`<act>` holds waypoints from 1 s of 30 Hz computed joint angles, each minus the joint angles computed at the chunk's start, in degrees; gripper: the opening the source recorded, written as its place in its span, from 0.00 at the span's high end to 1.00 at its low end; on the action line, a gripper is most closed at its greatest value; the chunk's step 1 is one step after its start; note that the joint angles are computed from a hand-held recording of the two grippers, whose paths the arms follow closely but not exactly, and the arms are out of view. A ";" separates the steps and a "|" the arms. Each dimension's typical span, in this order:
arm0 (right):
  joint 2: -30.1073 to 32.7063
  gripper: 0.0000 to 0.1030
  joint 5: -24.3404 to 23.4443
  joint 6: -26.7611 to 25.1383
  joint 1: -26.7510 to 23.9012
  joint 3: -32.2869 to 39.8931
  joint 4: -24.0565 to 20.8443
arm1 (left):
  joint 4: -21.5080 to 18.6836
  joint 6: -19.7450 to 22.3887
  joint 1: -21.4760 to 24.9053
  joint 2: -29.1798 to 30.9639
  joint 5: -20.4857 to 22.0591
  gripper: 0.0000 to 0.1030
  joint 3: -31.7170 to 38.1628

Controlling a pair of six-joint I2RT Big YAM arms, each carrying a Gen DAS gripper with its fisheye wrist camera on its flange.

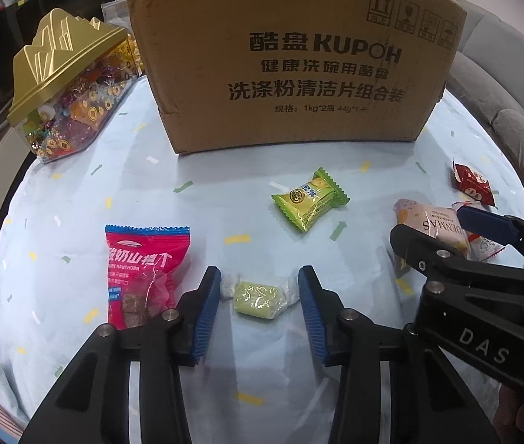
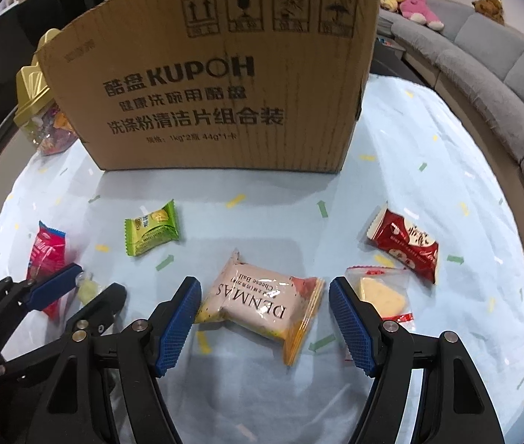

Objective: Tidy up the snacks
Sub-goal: 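Close the left gripper on the pale green candy while the right closes on the DENMAS pack, then lift and carry the green candy in the left tool while the right carries the DENMAS pack over the box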

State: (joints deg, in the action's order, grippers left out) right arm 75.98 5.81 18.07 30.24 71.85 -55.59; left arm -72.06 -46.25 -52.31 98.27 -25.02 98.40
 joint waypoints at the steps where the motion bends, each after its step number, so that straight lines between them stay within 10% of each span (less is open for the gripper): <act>1: 0.01 0.31 -0.27 0.15 -0.15 -0.11 -0.03 | -0.03 0.19 -0.09 0.04 -0.22 0.60 0.04; 9: -0.79 0.49 -0.80 -0.35 -0.33 -0.51 0.01 | -0.41 0.43 -0.32 -0.09 -1.00 0.70 -0.01; 30: -4.59 0.52 2.92 -1.45 0.23 3.08 -1.71 | -3.79 -0.07 -1.46 -1.32 -6.28 0.71 4.53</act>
